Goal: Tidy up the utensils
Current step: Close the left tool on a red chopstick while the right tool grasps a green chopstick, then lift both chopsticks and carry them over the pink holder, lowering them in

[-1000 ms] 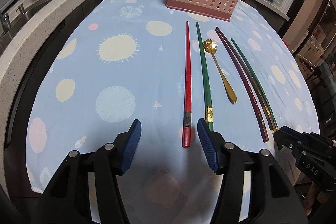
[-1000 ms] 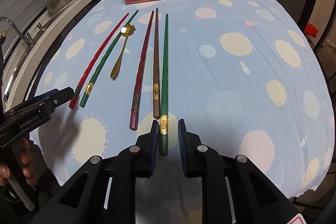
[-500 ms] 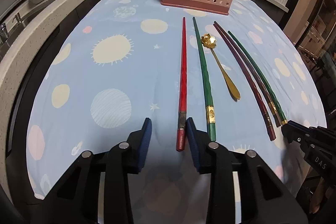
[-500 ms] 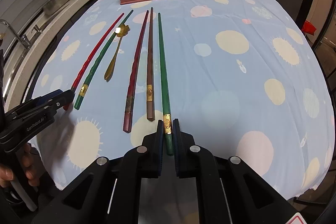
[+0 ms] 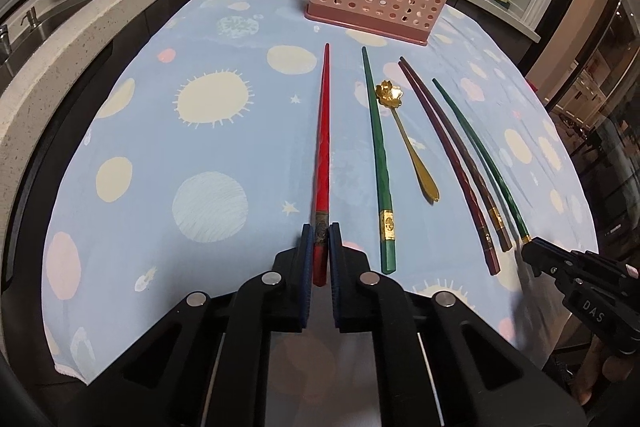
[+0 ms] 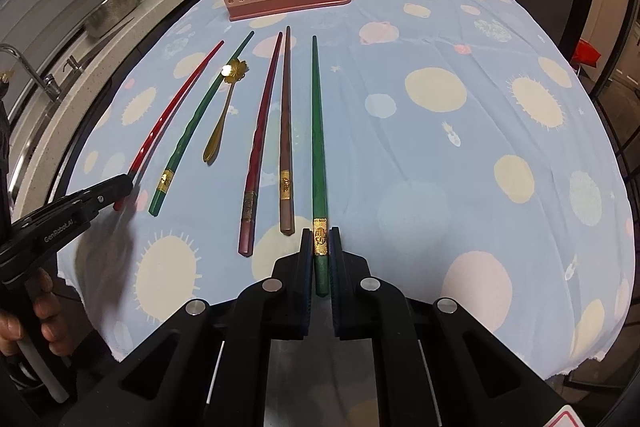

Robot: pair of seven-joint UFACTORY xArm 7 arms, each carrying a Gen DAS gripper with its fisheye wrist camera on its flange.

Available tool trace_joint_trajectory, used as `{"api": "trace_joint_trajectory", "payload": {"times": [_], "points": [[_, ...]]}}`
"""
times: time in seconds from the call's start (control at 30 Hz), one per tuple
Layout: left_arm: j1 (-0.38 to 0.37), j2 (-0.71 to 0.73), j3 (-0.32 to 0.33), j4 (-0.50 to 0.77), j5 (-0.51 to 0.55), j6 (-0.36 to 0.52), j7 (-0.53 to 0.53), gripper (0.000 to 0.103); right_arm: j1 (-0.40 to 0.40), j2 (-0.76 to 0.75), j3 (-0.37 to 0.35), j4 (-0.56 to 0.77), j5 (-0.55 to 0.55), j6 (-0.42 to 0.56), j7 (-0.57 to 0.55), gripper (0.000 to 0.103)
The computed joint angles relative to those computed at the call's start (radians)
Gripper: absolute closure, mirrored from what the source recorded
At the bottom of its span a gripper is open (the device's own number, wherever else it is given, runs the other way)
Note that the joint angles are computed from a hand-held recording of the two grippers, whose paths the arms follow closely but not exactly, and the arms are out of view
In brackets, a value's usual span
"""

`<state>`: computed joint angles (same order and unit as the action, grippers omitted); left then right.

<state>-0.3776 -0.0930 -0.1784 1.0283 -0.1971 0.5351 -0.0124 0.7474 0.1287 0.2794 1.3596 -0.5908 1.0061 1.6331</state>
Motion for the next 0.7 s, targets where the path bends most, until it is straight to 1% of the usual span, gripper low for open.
{"api": "trace_joint_trajectory", "payload": {"times": [0.2, 0.37, 0.7], "points": [[0.000, -0.021, 0.005, 0.021, -0.018, 0.002, 0.001, 0.096, -0.004, -0.035, 0.003, -0.007, -0.038, 0.011, 0.036, 0.096], [0.002, -0.031, 0.013, 0.057, -0.045, 0.004, 0.008, 0.096, -0.019, -0.067, 0.013, 0.009, -0.092, 0.031, 0.054, 0.096], [0.015, -0.014, 0.015, 0.173, -0.043, -0.021, -0.004, 0.096, -0.061, -0.116, 0.032, 0.075, -0.218, 0.083, 0.056, 0.096]]}}
